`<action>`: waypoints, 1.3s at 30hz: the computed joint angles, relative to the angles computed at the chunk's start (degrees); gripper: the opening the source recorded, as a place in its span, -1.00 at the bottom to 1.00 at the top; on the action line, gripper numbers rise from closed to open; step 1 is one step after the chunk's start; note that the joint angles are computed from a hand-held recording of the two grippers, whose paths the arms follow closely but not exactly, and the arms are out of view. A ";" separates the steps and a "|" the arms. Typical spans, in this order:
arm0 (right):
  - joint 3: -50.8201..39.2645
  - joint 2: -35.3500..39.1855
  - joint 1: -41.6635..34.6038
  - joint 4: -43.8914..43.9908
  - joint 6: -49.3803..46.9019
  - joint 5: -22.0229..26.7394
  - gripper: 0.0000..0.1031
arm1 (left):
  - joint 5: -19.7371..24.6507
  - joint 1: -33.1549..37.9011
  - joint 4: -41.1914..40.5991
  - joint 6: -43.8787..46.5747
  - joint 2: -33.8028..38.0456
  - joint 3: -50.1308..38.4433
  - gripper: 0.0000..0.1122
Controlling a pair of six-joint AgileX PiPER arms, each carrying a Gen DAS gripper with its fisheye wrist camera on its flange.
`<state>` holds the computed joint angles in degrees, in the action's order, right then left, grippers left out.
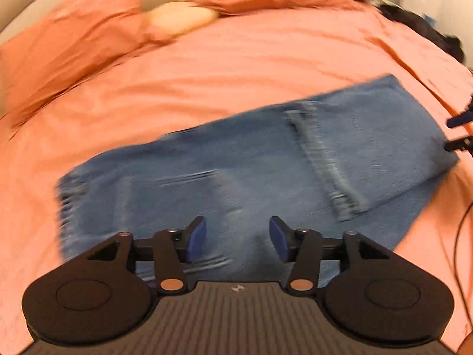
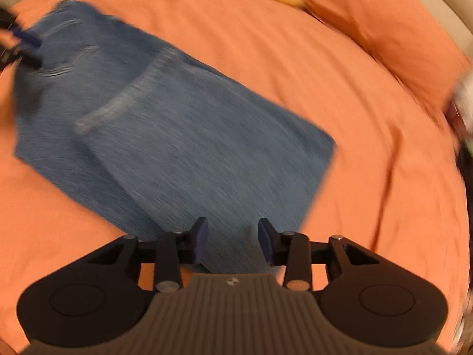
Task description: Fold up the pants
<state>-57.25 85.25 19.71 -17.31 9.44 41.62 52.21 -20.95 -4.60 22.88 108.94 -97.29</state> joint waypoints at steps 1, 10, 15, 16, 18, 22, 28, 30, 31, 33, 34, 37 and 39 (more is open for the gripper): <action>-1.31 1.01 1.31 -0.34 -0.77 0.11 -0.14 | 0.03 2.22 -0.67 0.78 -0.56 0.23 0.13; -14.95 13.08 7.42 1.25 -10.74 0.72 -0.06 | 2.05 21.03 -10.20 -1.70 3.77 -4.86 0.49; -24.98 21.56 9.28 -0.23 -15.76 3.72 -0.09 | 2.86 28.39 -20.82 -3.94 9.03 -5.53 0.48; -27.01 23.11 9.33 0.00 -16.90 4.55 -0.10 | 3.83 29.90 -24.53 -4.59 10.27 -5.74 0.49; -30.90 26.04 9.25 0.46 -19.04 6.11 -0.11 | 5.15 31.89 -29.99 -6.57 12.38 -5.79 0.49; -38.66 31.39 8.34 5.44 -26.18 9.65 -0.19 | 6.79 34.12 -39.96 -6.54 15.58 -4.84 0.49; -48.62 38.66 7.65 9.38 -31.84 16.80 -0.12 | 6.96 33.68 -41.78 -8.87 20.21 -8.64 0.49; -50.22 39.80 6.99 9.74 -31.01 17.65 0.01 | 7.20 33.85 -42.75 -9.78 21.38 -9.42 0.51; -51.00 40.32 6.68 10.09 -30.60 18.16 0.07 | 7.07 33.89 -43.44 -9.82 21.83 -9.56 0.48; -52.25 41.23 6.41 10.38 -29.78 18.90 0.12 | 5.65 33.50 -43.88 -10.77 22.00 -9.04 0.38; -52.53 41.45 6.47 10.20 -29.58 19.02 0.15 | 4.75 33.12 -43.70 -11.06 21.64 -8.49 0.29; -52.94 41.72 6.44 10.28 -28.92 19.34 0.15 | 1.35 32.50 -44.25 -7.70 18.55 -4.27 0.06; -52.20 41.70 6.27 10.64 -27.92 18.35 0.14 | -0.37 32.55 -46.46 -3.86 15.92 -1.48 0.00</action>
<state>-109.45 126.95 25.98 -6.67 -18.49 59.96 51.83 11.60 -51.06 19.02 124.86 -98.76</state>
